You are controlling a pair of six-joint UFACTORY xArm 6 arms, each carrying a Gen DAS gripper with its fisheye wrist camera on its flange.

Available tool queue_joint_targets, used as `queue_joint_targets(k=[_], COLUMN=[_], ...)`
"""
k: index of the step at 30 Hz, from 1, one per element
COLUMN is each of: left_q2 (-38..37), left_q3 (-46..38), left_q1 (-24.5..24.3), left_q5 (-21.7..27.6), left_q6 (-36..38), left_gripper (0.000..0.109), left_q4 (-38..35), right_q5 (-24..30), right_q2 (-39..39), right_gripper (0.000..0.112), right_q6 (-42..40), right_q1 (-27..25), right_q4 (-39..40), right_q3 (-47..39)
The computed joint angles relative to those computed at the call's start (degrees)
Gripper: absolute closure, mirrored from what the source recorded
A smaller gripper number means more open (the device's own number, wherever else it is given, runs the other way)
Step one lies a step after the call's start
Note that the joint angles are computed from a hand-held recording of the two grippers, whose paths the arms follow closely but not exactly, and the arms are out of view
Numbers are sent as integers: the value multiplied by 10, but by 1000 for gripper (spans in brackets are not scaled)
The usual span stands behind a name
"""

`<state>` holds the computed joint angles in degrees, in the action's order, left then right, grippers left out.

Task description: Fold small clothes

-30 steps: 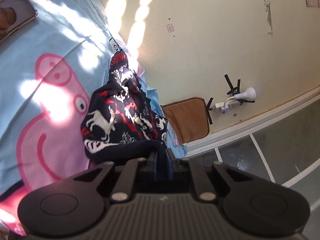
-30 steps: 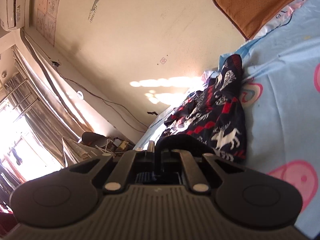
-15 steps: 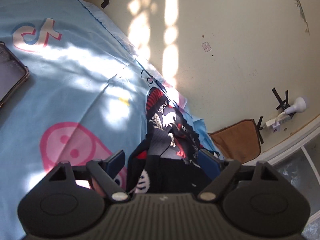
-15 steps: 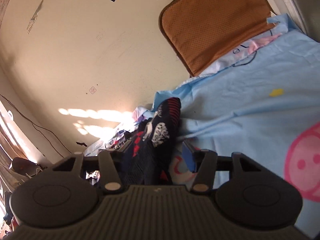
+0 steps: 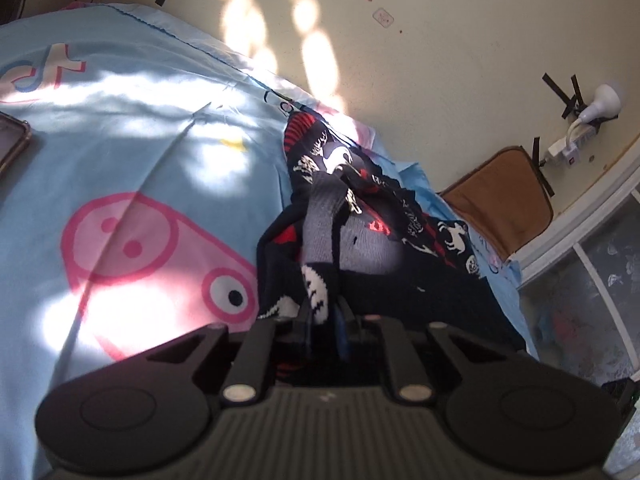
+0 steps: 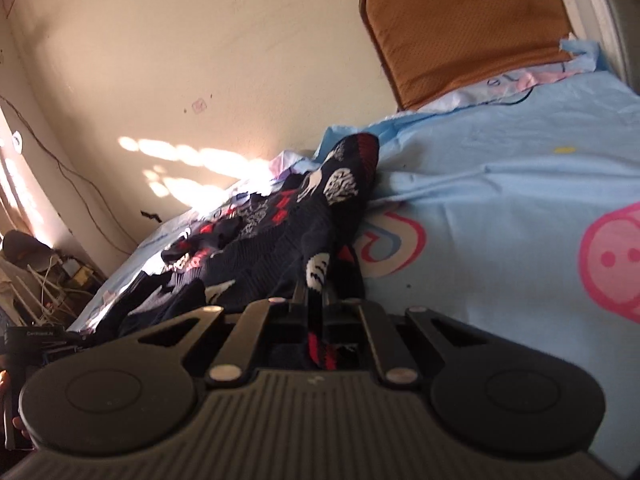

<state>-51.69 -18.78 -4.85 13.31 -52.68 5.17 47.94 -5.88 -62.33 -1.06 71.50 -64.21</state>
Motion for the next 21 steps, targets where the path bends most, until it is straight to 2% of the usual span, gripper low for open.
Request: queue_joint_targets(k=[1, 3, 5, 6, 7, 8, 9, 10, 12, 15, 19, 20, 21], left_q2=[-30, -65, -48, -31, -21, -20, -23, -27, -32, -29, -36, -36, -37], left_q3=[7, 22, 18, 12, 11, 17, 24, 30, 37, 38, 50, 50, 52], left_q1=[7, 16, 16, 14, 9, 6, 3, 0, 0, -1, -1, -1, -1], left_q5=[18, 28, 40, 49, 49, 35, 19, 4, -8, -6, -23, -25, -27], left_q6=[-5, 25, 45, 36, 21, 4, -8, -8, -24, -37, -45, -39, -32], left_gripper=[98, 98, 96, 95, 90, 87, 76, 64, 56, 54, 53, 53, 54], left_q4=[12, -37, -65, -53, -39, -24, -10, -7, 15, 31, 37, 33, 27], right_q5=[-6, -15, -12, -42, -95, -140, -160, -156, -88, -24, -4, 14, 21], right_q2=[-8, -13, 1, 0, -9, -20, -27, -28, -17, 2, 35, 52, 59], right_gripper=[104, 104, 102, 96, 82, 78, 76, 76, 76, 76, 73, 79, 104], right_q6=[3, 25, 62, 64, 51, 20, -30, -60, -71, -65, -46, -32, -28], right_q1=[-7, -14, -4, 9, 28, 41, 48, 52, 54, 92, 151, 159, 164], right_q4=[-1, -36, -106, -125, -120, -91, -41, -5, 5, -54, -147, -182, -198], right_q3=[5, 12, 5, 10, 22, 29, 28, 18, -16, -49, -67, -83, -89])
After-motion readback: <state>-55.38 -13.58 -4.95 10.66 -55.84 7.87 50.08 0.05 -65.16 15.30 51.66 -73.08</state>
